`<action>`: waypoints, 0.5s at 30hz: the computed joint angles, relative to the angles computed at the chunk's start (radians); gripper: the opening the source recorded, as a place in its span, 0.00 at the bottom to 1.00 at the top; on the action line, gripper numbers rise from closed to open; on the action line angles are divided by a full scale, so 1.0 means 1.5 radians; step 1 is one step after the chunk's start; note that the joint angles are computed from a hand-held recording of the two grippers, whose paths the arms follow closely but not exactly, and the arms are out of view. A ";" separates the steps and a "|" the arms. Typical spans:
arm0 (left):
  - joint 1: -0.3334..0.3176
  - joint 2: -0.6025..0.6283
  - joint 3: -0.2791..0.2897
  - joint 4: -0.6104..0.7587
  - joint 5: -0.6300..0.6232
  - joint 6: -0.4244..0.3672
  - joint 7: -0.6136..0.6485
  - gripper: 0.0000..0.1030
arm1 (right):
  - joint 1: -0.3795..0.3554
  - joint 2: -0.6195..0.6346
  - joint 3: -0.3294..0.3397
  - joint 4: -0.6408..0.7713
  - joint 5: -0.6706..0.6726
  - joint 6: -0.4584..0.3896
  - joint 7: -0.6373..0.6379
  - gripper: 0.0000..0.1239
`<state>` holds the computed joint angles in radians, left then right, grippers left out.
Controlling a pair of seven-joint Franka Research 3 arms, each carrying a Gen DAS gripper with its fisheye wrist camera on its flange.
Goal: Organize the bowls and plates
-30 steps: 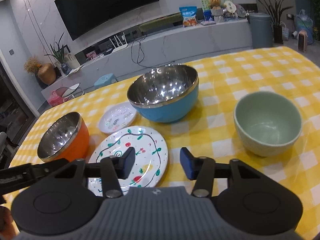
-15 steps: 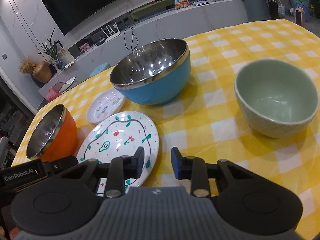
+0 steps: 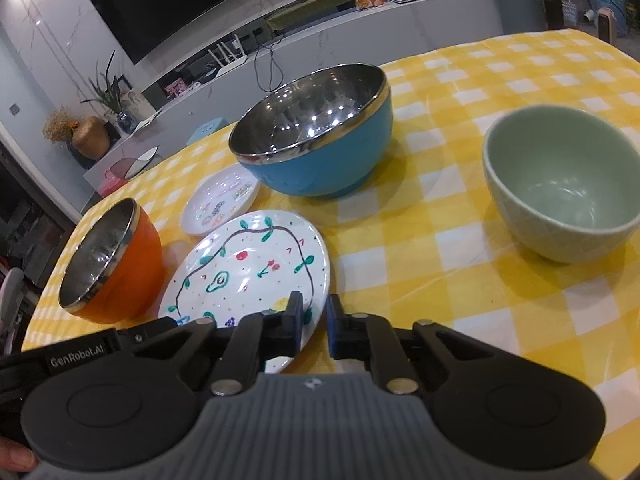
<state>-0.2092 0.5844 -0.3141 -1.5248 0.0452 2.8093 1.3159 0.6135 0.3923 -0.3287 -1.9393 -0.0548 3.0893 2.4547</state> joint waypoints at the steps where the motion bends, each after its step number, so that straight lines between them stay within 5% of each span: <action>1: 0.005 -0.001 -0.005 0.000 -0.003 -0.005 0.006 0.16 | 0.004 -0.004 -0.004 -0.003 0.002 -0.003 0.005 0.05; 7: 0.021 -0.025 -0.026 -0.032 -0.025 -0.006 0.048 0.14 | 0.045 -0.035 -0.048 -0.033 -0.050 -0.022 0.078 0.03; 11: 0.008 -0.017 -0.013 -0.022 -0.021 0.001 0.037 0.17 | -0.011 -0.037 0.008 -0.032 -0.040 -0.008 0.073 0.09; 14: 0.004 -0.011 -0.004 -0.024 -0.025 0.034 0.011 0.42 | 0.063 -0.017 -0.083 -0.023 -0.096 0.003 0.117 0.20; 15: -0.006 -0.009 0.009 -0.023 -0.016 0.042 -0.007 0.43 | 0.085 -0.009 -0.111 -0.018 -0.112 0.002 0.130 0.20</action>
